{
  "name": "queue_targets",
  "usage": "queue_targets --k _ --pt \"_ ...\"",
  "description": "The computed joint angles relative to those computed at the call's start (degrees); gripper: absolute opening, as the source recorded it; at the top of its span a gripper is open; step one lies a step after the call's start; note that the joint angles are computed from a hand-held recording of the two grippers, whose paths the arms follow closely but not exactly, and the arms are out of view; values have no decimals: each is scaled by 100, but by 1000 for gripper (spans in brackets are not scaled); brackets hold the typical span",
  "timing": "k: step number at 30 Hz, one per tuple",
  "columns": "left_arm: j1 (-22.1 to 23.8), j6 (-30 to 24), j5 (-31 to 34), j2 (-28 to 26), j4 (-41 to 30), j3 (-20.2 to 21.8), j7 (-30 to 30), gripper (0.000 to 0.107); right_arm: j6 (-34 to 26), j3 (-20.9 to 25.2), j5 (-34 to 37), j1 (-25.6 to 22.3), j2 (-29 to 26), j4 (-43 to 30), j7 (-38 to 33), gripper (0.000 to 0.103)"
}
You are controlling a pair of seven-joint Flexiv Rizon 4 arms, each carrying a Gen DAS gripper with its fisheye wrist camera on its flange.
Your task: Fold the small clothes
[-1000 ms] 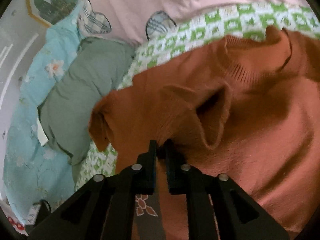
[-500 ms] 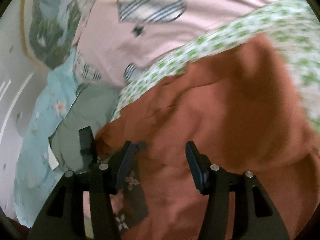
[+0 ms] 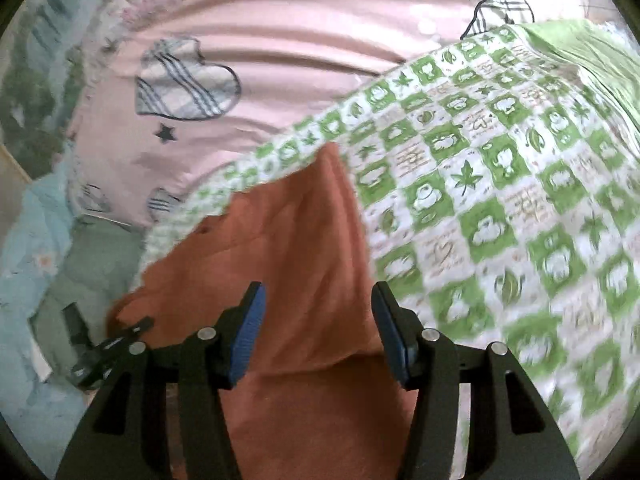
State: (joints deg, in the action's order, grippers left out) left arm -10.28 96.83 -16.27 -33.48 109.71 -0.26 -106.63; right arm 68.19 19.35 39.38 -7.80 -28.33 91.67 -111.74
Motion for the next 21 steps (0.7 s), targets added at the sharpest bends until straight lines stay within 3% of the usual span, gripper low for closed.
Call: queue_targets --k 1,3,6,7,8,9,12,17,19,21 --pt "74 56 0 -2 35 -90 50 4 -17 -162 -230 169 -98 -82 177 56" --pt "-184 -13 18 -49 -41 199 -21 5 -130 -433 -779 466 -396 -343 532 56" --pt "-285 -42 47 -68 -55 297 -27 5 -487 -568 -1385 627 -791 -729 993 56" --pt "-314 -46 62 -83 -74 330 -22 5 -723 -464 -1444 543 -911 -891 986 40" --pt "-290 0 84 -61 -29 290 -12 5 -970 -303 -1479 401 -1001 -1035 881 16" --pt "-225 37 103 -55 -19 208 18 5 -883 -301 -1427 389 -959 -992 840 11" --pt "173 319 237 -51 13 -304 210 5 -497 -109 -1050 75 -797 -861 658 11" --pt "-60 120 150 -231 -231 -150 341 6 -607 -409 -1327 223 -835 -764 1114 13" --pt "154 176 150 -211 -125 -407 367 6 -12 -852 -1687 652 -568 -287 1550 18" --pt "109 234 142 -190 -62 -348 359 8 854 -762 -1867 730 -262 270 1635 19"
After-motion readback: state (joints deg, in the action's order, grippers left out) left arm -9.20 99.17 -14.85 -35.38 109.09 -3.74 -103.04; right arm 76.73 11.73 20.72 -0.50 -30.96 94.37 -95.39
